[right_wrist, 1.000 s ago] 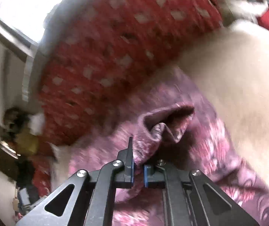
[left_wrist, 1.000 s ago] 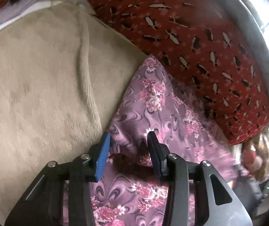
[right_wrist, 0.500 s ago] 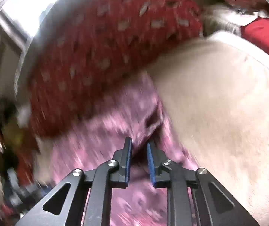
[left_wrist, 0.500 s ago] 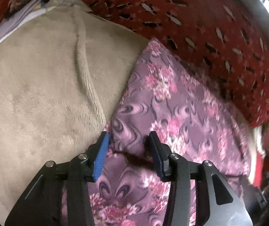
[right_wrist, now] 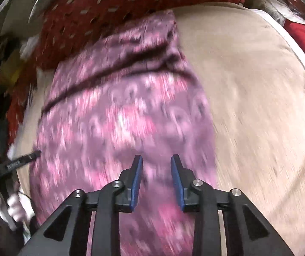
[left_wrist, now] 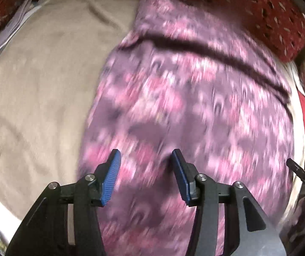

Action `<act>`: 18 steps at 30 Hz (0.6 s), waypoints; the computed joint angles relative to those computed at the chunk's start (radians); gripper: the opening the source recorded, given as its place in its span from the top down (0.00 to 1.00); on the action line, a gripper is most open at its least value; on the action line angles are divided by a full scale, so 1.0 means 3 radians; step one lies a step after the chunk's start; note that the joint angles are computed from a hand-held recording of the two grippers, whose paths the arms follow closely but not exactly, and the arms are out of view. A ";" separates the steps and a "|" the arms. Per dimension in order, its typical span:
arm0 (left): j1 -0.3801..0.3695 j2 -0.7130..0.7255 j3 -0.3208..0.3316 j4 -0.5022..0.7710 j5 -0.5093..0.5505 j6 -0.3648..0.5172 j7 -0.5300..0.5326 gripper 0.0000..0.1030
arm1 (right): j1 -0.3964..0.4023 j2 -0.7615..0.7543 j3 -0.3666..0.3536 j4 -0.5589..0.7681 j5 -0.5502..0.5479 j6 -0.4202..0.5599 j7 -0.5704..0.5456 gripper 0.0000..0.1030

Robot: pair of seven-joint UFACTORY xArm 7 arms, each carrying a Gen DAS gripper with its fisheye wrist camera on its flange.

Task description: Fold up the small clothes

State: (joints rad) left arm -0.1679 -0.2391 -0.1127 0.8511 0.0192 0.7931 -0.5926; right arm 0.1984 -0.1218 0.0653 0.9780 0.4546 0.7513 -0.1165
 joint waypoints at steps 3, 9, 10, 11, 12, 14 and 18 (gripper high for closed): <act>-0.0052 -0.0381 0.0105 -0.0274 -0.0280 0.0150 0.0189 0.54 | -0.0014 -0.0336 -0.0022 -0.0308 -0.0115 0.0060 -0.0037 0.72; 0.0063 -0.1148 0.0218 -0.0805 -0.0491 0.0432 0.0339 0.53 | -0.0072 -0.1154 -0.0222 -0.0988 -0.0088 -0.0026 -0.0051 0.55; 0.0069 -0.1237 0.0256 -0.0891 -0.0545 0.0463 0.0365 0.52 | -0.0092 -0.1263 -0.0257 -0.1082 -0.0117 -0.0009 -0.0042 0.55; 0.0067 -0.1310 0.0306 -0.0976 -0.0628 0.0491 0.0394 0.52 | -0.0080 -0.1355 -0.0324 -0.1163 -0.0085 0.0027 -0.0073 0.55; 0.0057 -0.1373 0.0357 -0.1059 -0.0731 0.0513 0.0423 0.52 | -0.0059 -0.1412 -0.0393 -0.1214 -0.0032 0.0069 -0.0111 0.55; 0.0010 -0.1441 0.0433 -0.1176 -0.0948 0.0533 0.0503 0.52 | -0.0009 -0.1497 -0.0528 -0.1337 0.0152 0.0122 -0.0195 0.55; -0.0087 -0.1531 0.0410 -0.1319 -0.1198 0.0525 0.0615 0.52 | 0.0113 -0.1616 -0.0732 -0.1529 0.0639 0.0156 -0.0418 0.54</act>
